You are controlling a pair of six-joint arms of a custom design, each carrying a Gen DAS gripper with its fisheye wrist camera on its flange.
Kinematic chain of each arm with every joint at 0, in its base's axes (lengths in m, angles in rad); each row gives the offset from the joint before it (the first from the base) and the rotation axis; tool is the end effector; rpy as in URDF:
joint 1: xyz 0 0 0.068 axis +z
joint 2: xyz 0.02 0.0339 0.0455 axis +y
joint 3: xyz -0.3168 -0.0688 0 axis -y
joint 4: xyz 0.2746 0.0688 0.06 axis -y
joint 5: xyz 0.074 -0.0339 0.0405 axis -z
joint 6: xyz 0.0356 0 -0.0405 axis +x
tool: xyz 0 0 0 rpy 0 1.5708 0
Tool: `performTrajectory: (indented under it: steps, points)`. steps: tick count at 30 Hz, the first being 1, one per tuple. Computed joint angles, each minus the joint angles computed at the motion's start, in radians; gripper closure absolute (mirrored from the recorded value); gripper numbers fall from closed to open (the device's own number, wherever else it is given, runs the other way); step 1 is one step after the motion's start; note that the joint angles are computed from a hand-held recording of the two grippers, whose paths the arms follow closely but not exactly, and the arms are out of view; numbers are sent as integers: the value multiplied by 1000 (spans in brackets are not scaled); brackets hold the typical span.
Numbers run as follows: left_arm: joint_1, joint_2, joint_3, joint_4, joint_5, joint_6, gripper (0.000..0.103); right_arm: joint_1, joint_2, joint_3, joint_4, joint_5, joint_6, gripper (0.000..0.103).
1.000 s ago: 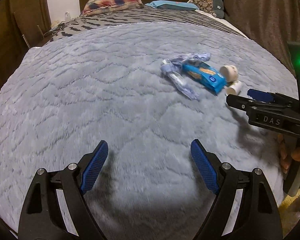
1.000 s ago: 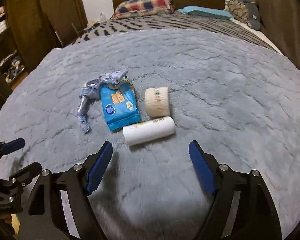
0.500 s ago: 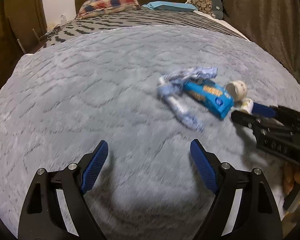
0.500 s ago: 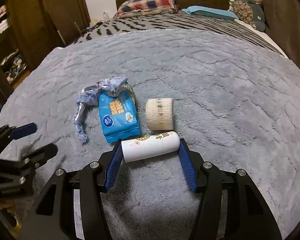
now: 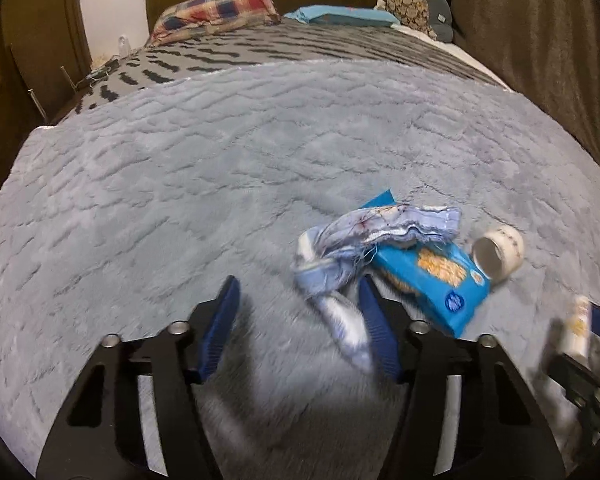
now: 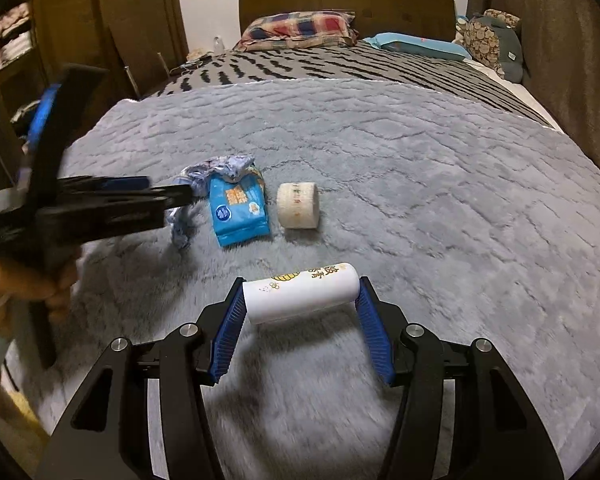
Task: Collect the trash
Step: 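Grasp the blue cloth with the left tool while the right tool grasps the white tube, then lower the blue cloth and white tube into the bin and open both tools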
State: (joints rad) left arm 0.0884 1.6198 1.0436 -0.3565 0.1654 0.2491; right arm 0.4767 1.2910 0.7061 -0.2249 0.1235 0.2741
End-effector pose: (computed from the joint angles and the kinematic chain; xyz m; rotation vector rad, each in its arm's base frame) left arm 0.3626 0.0263 0.2430 0.2673 2.4721 -0.0652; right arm 0.2419 0.1200 0.2372 -0.1823 2.3760 0.2123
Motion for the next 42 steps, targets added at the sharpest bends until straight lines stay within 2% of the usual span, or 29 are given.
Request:
performTrajectory:
  steps: [3, 9, 11, 17, 23, 28, 32, 35, 37, 40, 41, 42]
  points:
    - [-21, 40, 25, -6, -9, 2, 64, 3, -34, -15, -13, 13, -9, 47]
    - [-27, 15, -2, -4, -1, 8, 88, 13, -71, -54, -32, 28, -10, 47]
    - [-15, -9, -17, -23, 22, 17, 91, 23, -94, -66, -41, 35, -1, 47]
    - [34, -148, -97, -72, 81, 49, 93, 63, -197, -90, -97, 57, 44, 47]
    - [87, -370, -193, -144, 120, 111, 93, 169, -324, -100, -192, 127, 116, 47]
    - [175, -579, -249, -295, 210, 198, 93, 325, -422, -98, -291, 239, 208, 47]
    - [271, -715, -268, -424, 301, 276, 93, 493, -492, -87, -405, 363, 329, 47]
    - [398, -808, -271, -558, 402, 383, 93, 627, -516, -82, -493, 468, 449, 47]
    - [508, -862, -272, -668, 478, 496, 93, 736, -530, -82, -565, 539, 561, 47]
    - [712, -903, -270, -872, 588, 750, 93, 889, -527, -81, -666, 622, 737, 47]
    - [783, -906, -271, -943, 616, 851, 93, 964, -520, -83, -716, 656, 834, 47]
    - [879, -900, -271, -1040, 645, 994, 93, 998, -517, -83, -740, 668, 879, 47]
